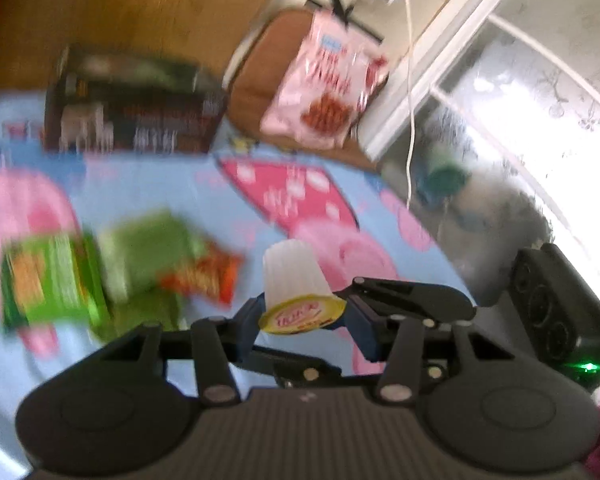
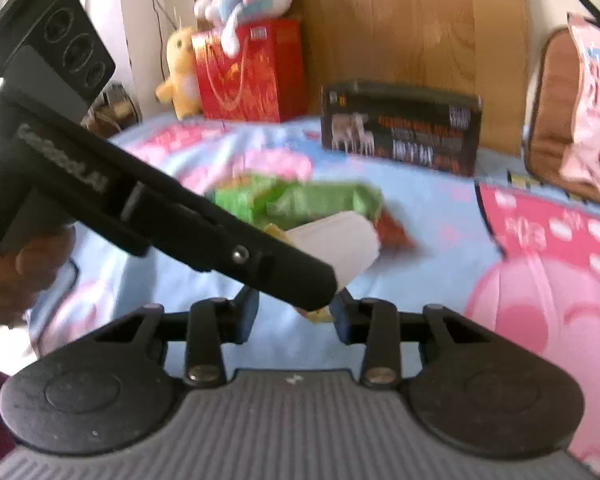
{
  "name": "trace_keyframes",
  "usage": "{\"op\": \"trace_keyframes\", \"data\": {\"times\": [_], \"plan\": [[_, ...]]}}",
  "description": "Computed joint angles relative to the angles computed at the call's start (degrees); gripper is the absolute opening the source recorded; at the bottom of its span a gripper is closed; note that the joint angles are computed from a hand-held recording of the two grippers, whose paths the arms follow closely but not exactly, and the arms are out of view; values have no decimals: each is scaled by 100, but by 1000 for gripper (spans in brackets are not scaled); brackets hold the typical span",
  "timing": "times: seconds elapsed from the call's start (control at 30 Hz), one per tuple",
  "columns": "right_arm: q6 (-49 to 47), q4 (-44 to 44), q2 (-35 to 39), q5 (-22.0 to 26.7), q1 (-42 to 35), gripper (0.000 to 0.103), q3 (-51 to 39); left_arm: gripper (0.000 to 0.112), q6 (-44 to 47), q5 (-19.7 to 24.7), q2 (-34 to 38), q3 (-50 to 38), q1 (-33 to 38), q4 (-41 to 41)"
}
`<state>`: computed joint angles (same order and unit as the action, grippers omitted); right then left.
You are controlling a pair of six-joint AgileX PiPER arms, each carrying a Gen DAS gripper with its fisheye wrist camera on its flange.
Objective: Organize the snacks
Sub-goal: 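Carry the jelly cup over the tin box and drop it inside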
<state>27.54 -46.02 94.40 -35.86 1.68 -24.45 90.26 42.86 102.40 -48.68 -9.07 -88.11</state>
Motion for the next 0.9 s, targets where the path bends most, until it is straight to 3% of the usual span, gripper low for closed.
{"op": "trace_keyframes", "data": {"times": [0.17,0.33,0.57,0.63,0.67,0.77,0.9], "plan": [[-570,657,234,210,291,34,-874,47,-343,-315,76,-869,-5,63],[-469,644,1040,514,279,33,-2271,47,-1218,-664,917,-2487,-117,634],[2402,-1651,2418,1463,40,34,-4848,48,-4088,-705,2728,-5607,-281,2671],[2879,-1950,2700,1790,68,36,-5314,50,-4924,-681,3170,-6372,-349,3371],[2823,-1829,2810,2004,98,42,-5474,51,-5296,-698,3298,-6612,-372,3691],[2425,-1193,2880,2147,23,48,-5506,52,-5457,-618,3395,-6745,-214,3637],[1992,-615,2424,1584,-289,49,-4698,53,-4157,-772,2633,-5278,127,2513]]}}
